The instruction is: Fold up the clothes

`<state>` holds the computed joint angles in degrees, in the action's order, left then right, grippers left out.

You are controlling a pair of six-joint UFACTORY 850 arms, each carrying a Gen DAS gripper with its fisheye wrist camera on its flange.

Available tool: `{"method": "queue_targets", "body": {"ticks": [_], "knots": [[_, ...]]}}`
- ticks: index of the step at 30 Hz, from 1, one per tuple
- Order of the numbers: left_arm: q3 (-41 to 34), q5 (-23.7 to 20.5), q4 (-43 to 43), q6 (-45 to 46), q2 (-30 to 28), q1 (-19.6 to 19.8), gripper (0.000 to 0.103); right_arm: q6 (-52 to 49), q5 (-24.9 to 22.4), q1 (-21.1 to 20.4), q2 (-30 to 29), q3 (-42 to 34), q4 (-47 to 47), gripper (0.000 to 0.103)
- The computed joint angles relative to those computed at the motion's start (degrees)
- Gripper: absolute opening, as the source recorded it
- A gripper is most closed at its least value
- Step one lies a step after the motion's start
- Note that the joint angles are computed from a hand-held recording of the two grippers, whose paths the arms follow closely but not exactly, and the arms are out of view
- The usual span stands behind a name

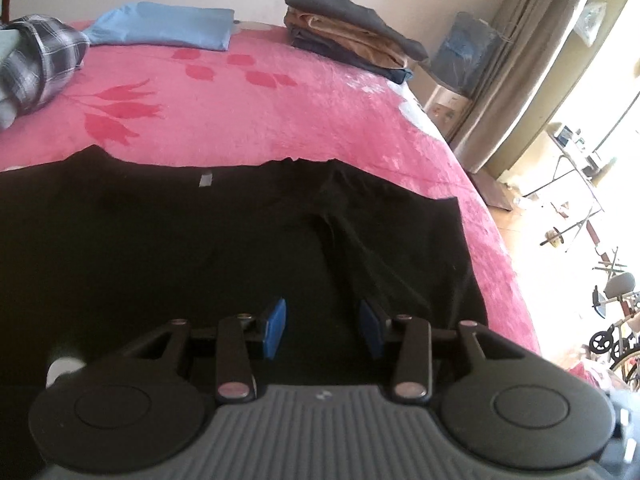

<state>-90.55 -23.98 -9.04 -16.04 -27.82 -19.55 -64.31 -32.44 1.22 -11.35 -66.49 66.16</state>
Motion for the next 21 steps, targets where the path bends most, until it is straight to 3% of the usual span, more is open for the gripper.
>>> {"method": "queue_targets", "body": {"ticks": [3, 7, 10, 17, 19, 21], "knots": [[-3.53, -1.18, 0.67, -0.55, -2.81, 0.20, 0.040, -7.58, 6.32, 3.94, 1.41, 1.73, -0.87, 0.019], [-9.61, -3.73, 6.72, -4.40, -7.41, 0.17, 0.033, -9.09, 10.81, 7.32, 0.27, 0.57, -5.49, 0.019], [-12.48, -4.34, 9.07, -5.21, -9.87, 0.15, 0.026, -4.37, 14.52, 9.15, -0.93, -0.68, -12.52, 0.019], [-13.38, -2.45, 11.32, -2.59, -11.33, -0.13, 0.021, 7.37, 18.28, 12.20, -2.19, -1.16, -30.29, 0.026], [-13.10, -1.63, 12.11, -2.98, -11.30, -0.21, 0.013, 13.51, 19.76, 12.84, -2.79, -1.43, -36.94, 0.026], [-12.66, -0.63, 14.32, -4.67, -11.19, -0.43, 0.005, 14.50, 20.63, 12.93, -2.96, -1.31, -37.74, 0.022]]}}
